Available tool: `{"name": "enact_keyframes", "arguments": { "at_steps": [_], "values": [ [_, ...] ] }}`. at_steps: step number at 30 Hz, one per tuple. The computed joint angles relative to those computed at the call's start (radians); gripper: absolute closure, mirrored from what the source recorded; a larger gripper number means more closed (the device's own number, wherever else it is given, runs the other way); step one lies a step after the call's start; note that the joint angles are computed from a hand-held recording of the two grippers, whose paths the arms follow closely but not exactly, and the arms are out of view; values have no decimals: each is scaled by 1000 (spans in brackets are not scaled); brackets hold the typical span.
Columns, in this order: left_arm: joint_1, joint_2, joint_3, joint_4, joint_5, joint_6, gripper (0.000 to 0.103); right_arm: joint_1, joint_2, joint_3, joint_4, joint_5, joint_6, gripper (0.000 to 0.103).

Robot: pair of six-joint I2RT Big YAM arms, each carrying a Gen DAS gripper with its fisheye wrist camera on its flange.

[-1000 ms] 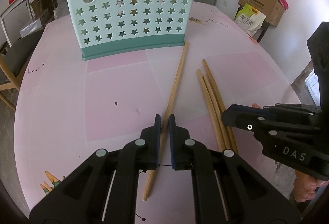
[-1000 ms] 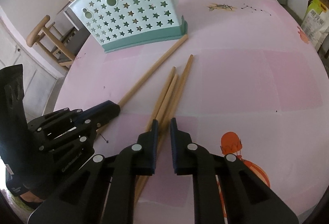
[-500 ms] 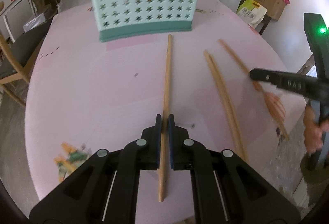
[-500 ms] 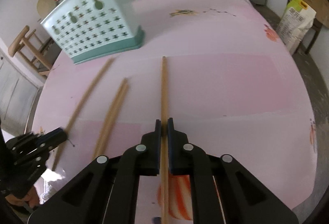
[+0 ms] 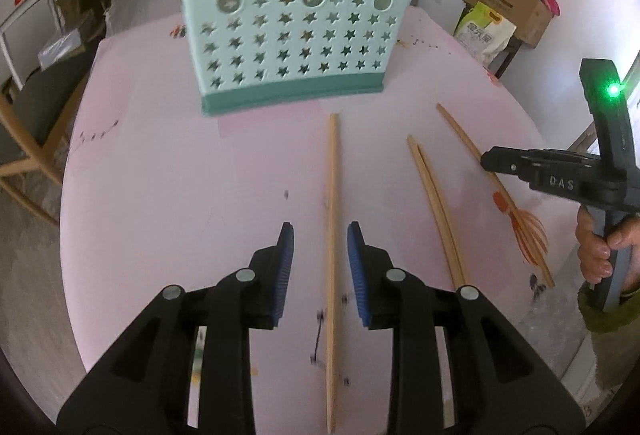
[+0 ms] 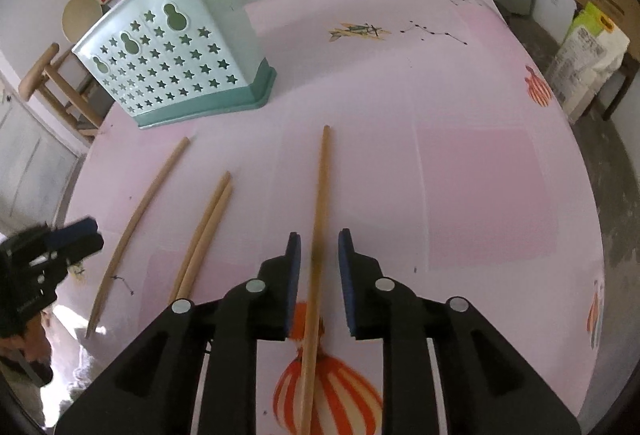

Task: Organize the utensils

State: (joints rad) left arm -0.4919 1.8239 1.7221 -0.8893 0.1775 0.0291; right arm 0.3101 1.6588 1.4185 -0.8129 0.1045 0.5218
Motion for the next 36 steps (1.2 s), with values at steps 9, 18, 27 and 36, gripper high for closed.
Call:
{"name": "enact_keyframes", "arguments": {
  "at_steps": [9,18,27,36],
  "values": [
    [-18,174,228,-104,-9,-2,78,0,55,61,-18,52,-67,83],
    [-52,263,367,-130,-120,44,96,-7,100,103,9,78,-85,92],
    [-49,173,266,28,-80,-4,98,-22,42,58,100,28,-35,96],
    [-15,15,154,217,-7,-100,98,-13,-94,-16,228,7,-6,96]
  ]
}}
